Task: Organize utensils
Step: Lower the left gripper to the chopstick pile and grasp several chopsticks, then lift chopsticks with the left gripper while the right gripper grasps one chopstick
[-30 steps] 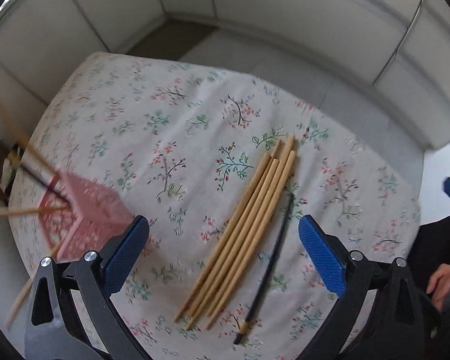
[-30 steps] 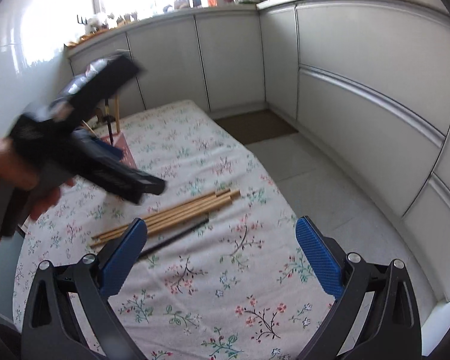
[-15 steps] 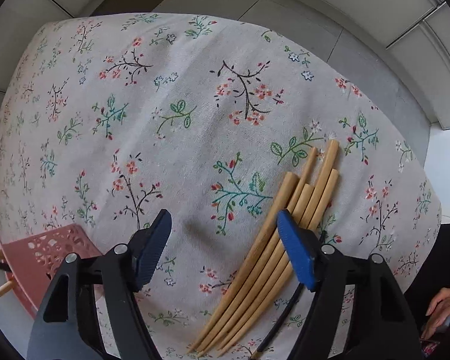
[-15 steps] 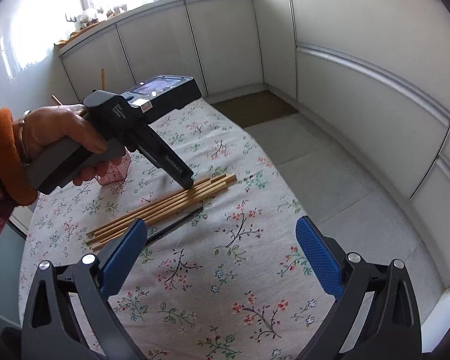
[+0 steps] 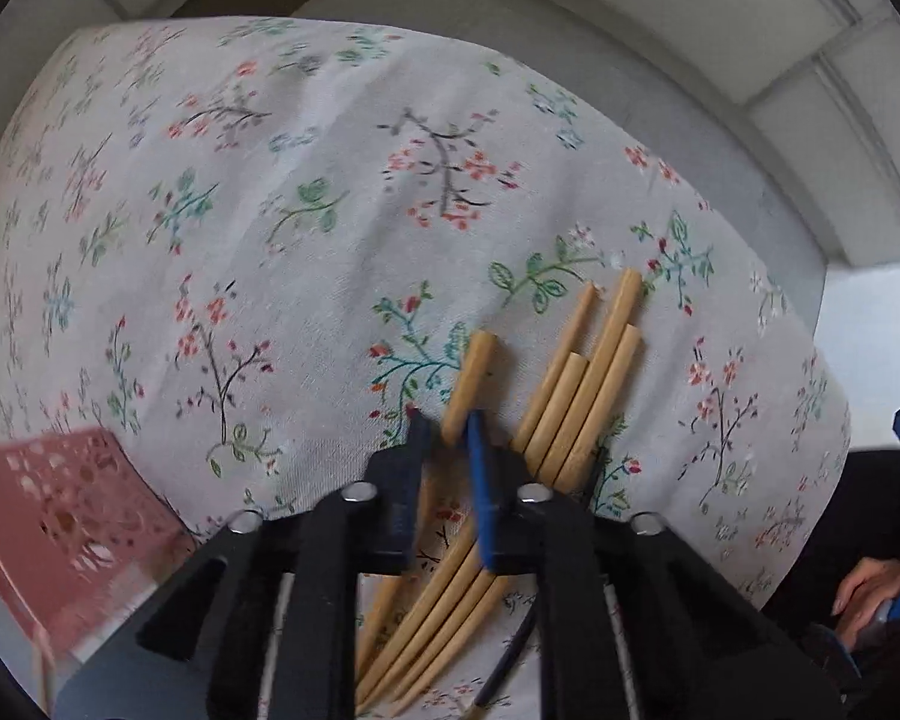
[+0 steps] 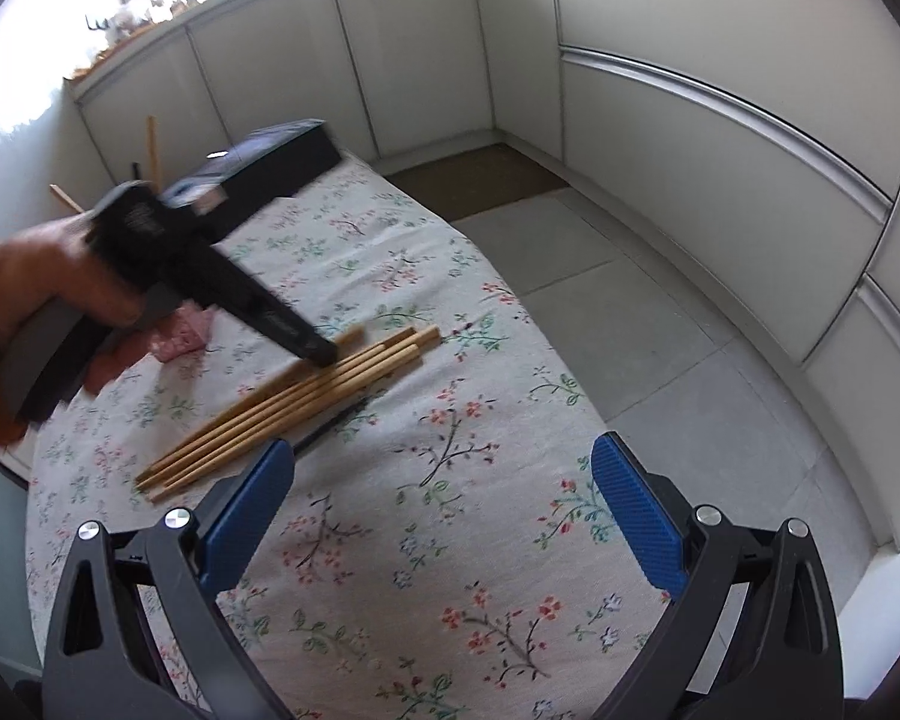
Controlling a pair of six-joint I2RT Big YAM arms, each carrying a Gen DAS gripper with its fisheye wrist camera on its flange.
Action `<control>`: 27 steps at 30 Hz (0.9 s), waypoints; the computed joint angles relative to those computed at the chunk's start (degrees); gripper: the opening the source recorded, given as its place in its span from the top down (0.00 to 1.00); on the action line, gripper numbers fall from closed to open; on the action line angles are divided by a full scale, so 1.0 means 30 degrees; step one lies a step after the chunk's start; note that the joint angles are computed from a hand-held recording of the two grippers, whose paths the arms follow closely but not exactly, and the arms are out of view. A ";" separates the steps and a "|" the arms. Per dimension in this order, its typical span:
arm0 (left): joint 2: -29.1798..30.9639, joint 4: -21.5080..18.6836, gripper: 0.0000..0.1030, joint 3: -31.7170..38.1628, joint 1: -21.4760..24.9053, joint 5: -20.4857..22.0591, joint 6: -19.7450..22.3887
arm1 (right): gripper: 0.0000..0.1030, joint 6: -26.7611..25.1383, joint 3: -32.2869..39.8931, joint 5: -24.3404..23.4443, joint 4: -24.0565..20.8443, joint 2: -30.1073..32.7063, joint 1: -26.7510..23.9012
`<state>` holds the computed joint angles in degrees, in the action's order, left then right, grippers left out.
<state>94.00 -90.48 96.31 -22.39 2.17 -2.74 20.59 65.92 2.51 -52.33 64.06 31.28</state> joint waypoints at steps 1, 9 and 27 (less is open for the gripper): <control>-0.0797 0.0741 0.89 -0.0953 0.0166 0.0239 -0.0497 | 0.06 -0.0082 0.0367 0.0276 -0.0083 0.0344 -0.0008; -0.8360 0.4069 0.94 -0.5706 0.1619 0.1258 -0.2763 | 0.14 0.2199 0.5484 -0.2897 -0.3739 0.5442 -0.0607; -1.4224 0.7021 0.94 -0.5102 -0.1447 -0.2149 -0.5480 | 0.81 0.7285 0.8313 -0.4897 -0.6735 0.9160 -0.0444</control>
